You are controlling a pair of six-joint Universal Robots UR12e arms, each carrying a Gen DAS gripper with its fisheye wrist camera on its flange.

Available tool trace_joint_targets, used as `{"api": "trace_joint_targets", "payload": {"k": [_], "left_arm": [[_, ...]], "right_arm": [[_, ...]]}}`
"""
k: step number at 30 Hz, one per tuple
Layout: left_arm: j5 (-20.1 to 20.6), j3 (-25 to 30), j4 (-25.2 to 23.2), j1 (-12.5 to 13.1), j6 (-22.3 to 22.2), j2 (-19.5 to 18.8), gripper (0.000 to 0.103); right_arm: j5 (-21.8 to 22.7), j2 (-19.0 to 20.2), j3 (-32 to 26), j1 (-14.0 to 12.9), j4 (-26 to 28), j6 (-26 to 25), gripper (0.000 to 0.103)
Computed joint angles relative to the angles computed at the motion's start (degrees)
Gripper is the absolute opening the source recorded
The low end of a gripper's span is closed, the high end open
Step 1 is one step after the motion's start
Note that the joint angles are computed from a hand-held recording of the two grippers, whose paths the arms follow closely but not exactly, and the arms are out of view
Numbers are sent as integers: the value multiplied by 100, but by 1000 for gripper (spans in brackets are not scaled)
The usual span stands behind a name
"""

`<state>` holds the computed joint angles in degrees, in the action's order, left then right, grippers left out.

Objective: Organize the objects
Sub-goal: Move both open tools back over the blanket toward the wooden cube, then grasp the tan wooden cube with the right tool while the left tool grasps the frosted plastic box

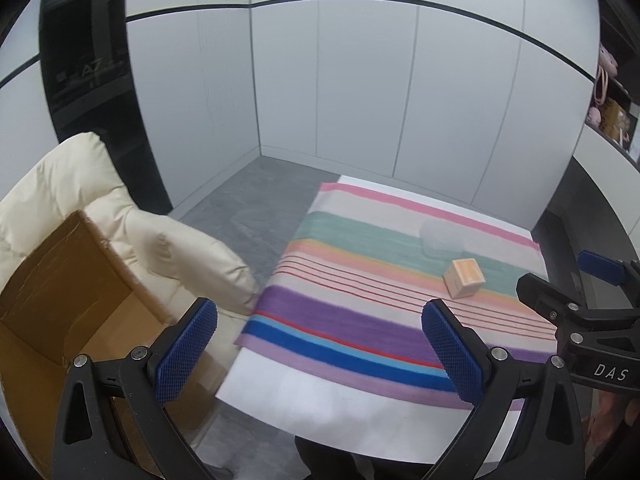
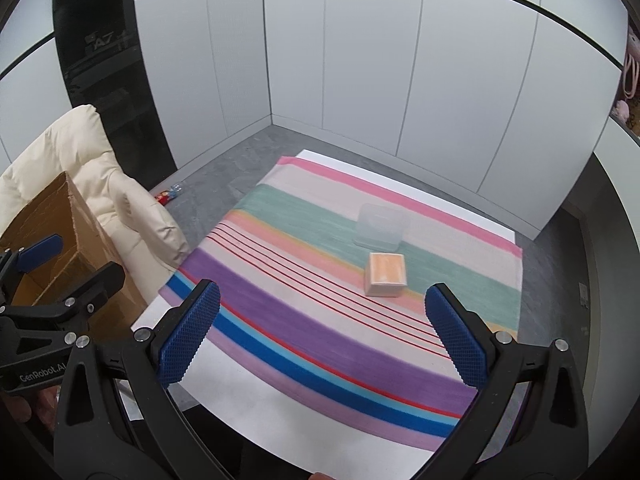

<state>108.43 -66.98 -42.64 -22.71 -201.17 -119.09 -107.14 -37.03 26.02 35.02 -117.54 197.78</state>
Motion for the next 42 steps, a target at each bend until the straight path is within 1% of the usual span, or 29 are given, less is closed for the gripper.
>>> {"api": "trace_joint_targets", "payload": {"k": [1,3,6,8,11,12,15,16,18,20,23,27,30,34,36,42], "left_arm": [[-32,49,-46,-14,16,-34,103],[-117,134,-135,-30,3,-98,103],[-130,241,-224,-59,78,-189,103],[-170,293,-286,-49,93,-248,103],[-280,415,-442,-19,-35,-361,103],[-252,494,-473,-23,-12,-430,103],[-172,682,-456,-59,242,-596,102],[-223,771,-437,-57,329,-674,102],[-255,911,-436,-56,395,-793,102],[-305,1122,-499,-41,551,-975,102],[-461,1420,-652,-3,496,-1235,102],[-613,1723,-804,16,531,-1541,102],[-711,1931,-872,29,494,-1757,102],[-747,2195,-956,48,459,-1998,102],[-757,2328,-1003,59,478,-2116,102],[-800,2731,-1124,97,572,-2455,102]], "right_arm": [[-29,-8,16,0,14,17,103],[-51,-120,226,-28,-49,106,103],[162,-264,503,-105,-209,356,103],[183,-298,584,-137,-197,455,103],[234,-329,706,-190,-107,536,103],[257,-328,733,-213,-62,573,103],[245,-325,840,-281,30,706,103],[217,-304,852,-302,64,716,103],[296,-235,828,-359,142,752,103],[381,-145,750,-403,202,765,103],[307,63,522,-455,358,813,103],[412,462,-12,-540,706,854,103],[556,742,-384,-600,813,930,103],[699,1239,-1122,-649,1061,846,103],[730,1497,-1561,-668,1306,885,102],[787,1854,-2022,-714,1364,938,95]]}}
